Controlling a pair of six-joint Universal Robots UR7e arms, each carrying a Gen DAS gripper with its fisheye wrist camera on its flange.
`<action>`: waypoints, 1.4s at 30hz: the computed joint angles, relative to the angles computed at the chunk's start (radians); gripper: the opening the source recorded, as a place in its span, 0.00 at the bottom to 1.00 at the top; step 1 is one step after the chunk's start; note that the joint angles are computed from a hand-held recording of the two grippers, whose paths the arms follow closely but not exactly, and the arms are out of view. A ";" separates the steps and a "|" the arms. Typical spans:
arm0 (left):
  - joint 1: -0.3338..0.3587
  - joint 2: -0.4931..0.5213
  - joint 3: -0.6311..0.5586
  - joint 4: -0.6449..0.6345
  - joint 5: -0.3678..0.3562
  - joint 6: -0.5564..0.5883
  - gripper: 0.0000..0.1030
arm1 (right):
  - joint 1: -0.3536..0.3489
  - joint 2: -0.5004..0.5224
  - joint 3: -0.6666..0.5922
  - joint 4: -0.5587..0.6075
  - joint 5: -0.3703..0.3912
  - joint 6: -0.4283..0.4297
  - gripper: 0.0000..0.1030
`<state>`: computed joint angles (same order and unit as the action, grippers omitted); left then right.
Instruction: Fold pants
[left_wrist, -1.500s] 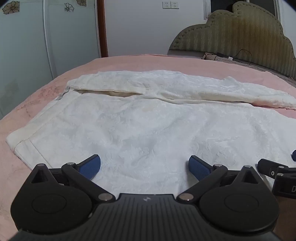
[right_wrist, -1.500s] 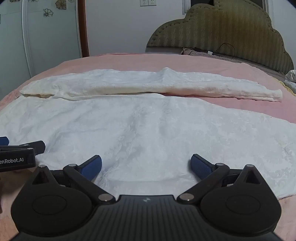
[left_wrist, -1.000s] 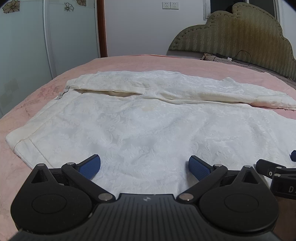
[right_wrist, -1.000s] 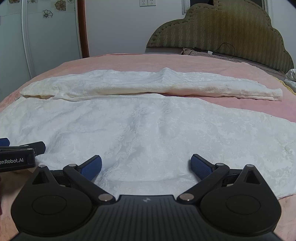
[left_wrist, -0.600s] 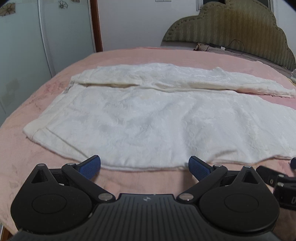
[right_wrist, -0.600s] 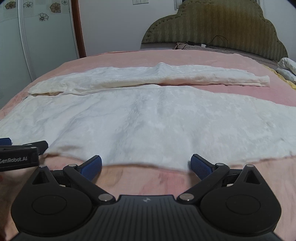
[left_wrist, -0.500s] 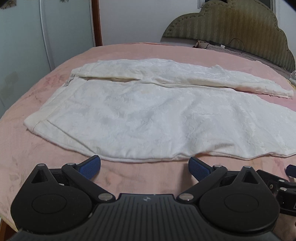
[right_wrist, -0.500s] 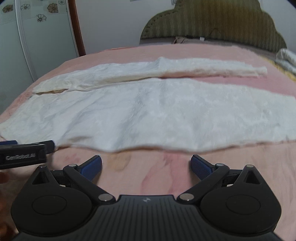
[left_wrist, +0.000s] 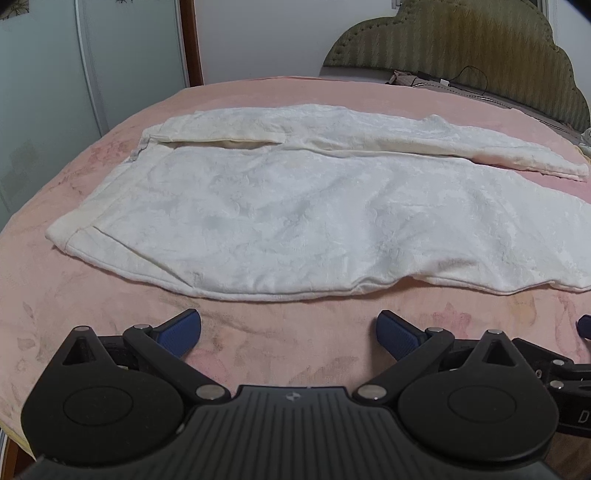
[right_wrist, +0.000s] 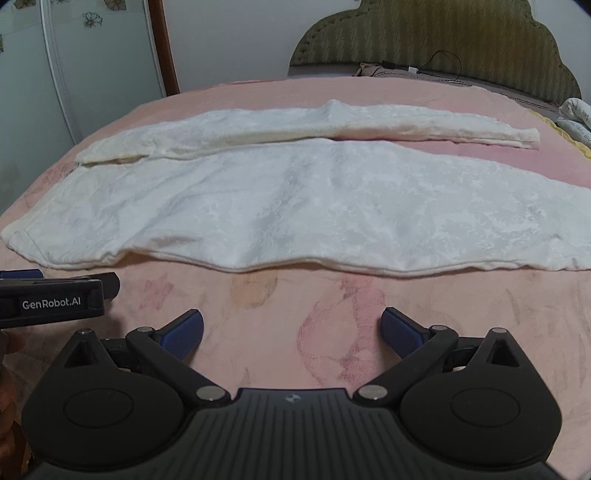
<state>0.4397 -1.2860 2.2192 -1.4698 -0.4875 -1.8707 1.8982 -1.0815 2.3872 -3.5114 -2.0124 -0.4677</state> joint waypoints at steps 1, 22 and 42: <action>0.000 -0.002 0.005 -0.005 0.003 -0.002 1.00 | 0.004 0.010 0.001 -0.014 -0.011 -0.010 1.00; -0.047 -0.041 0.011 0.058 0.030 -0.048 1.00 | -0.008 -0.022 0.021 -0.038 0.079 -0.062 1.00; 0.233 0.024 -0.329 0.669 0.189 -0.326 1.00 | 0.019 0.350 -0.728 0.422 0.331 -0.549 1.00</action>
<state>0.6725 -1.2619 1.8904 -0.8006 -0.2983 -2.1969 1.9171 -0.7314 1.6591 -3.0898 -1.6816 -1.0164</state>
